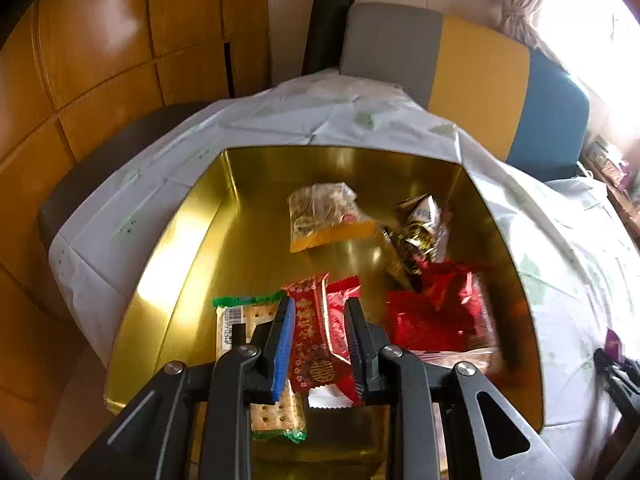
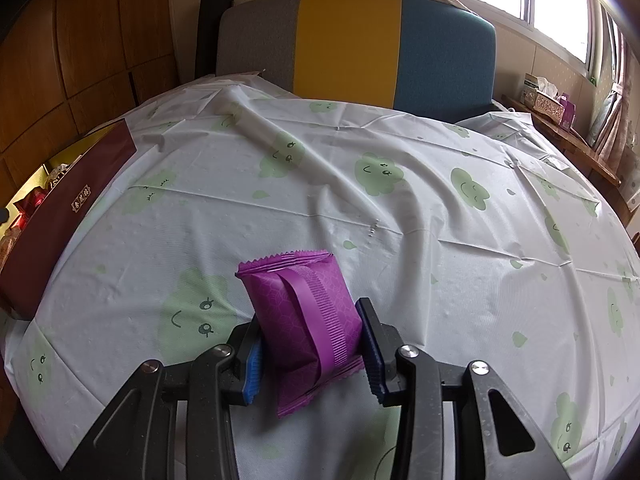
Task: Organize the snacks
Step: 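Lower the red bar into the box and open the left gripper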
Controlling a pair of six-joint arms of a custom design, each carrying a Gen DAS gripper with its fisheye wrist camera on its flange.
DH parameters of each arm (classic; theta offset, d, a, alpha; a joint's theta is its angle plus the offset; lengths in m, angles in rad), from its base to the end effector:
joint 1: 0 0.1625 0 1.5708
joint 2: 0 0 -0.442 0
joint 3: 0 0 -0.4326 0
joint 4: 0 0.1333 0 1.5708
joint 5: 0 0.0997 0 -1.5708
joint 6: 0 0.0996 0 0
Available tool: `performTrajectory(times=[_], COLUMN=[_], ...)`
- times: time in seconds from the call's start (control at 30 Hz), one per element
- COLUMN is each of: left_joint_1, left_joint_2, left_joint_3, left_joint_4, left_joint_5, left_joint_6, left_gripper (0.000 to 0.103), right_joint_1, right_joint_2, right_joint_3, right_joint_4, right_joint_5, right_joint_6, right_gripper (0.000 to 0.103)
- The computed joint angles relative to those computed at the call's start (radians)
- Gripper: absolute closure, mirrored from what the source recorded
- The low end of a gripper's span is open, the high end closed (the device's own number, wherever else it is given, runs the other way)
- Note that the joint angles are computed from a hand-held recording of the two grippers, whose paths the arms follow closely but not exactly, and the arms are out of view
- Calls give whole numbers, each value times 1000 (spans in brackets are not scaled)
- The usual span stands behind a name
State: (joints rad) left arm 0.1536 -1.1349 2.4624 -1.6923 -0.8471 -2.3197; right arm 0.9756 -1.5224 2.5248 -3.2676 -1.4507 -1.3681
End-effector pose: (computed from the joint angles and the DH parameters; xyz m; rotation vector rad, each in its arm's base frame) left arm -0.2232 -0.2362 0.0235 -0.3889 1.9555 -1.0878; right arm -0.1007 -0.4078 0.2272 1.0142 -2.3449 0.6412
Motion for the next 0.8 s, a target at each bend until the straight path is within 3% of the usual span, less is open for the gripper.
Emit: performTrajectory(times=[0.1,0.47,0.8], left_joint_1=[-15,-78,-102], left_joint_2=[-12,-22,-14], left_joint_3=[-5,-34,-29], left_joint_4=[19,91,68], left_joint_5=[12,-4,-40], left_joint_6=[-6,-40,-40], left_gripper=[64,60,53], right_joint_1=[0,0,-1], right_joint_2=[1,2,0], right_joint_3=[1,1,1], right_joint_4=[-3,-6,-3], right_joint_5=[0,0,2], right_joint_6=[-1,-4,0], right_gripper=[62,62,62])
